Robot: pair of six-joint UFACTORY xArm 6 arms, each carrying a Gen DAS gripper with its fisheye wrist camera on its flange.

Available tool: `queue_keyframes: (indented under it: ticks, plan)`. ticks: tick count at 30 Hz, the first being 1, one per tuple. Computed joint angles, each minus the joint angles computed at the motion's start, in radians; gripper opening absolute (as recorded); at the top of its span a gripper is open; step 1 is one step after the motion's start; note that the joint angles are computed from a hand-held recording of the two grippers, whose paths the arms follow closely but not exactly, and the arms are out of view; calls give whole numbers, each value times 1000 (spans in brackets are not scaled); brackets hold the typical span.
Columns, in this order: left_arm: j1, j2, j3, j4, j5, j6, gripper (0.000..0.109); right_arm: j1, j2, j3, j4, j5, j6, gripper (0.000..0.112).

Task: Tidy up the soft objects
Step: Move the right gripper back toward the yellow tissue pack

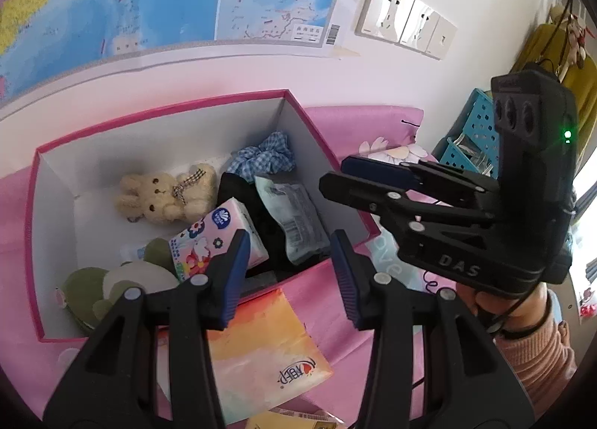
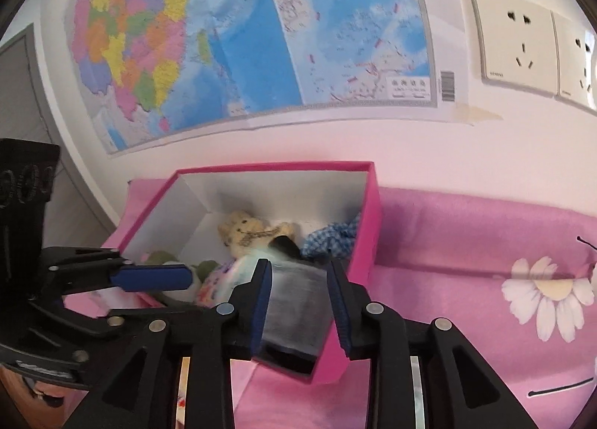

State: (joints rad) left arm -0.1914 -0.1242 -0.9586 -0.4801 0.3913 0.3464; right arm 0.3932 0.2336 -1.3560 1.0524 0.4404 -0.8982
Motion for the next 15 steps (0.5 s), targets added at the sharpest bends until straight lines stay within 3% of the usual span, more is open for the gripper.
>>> queue_keyframes:
  ticks: [8,15]
  plan:
    - [-23,-123,122,-4,-90,28,47,4,-103,98,90,30,-103,36]
    - [-40,-331,292,-134,-128,198,47,-9,-240,231,236,118,-230,46]
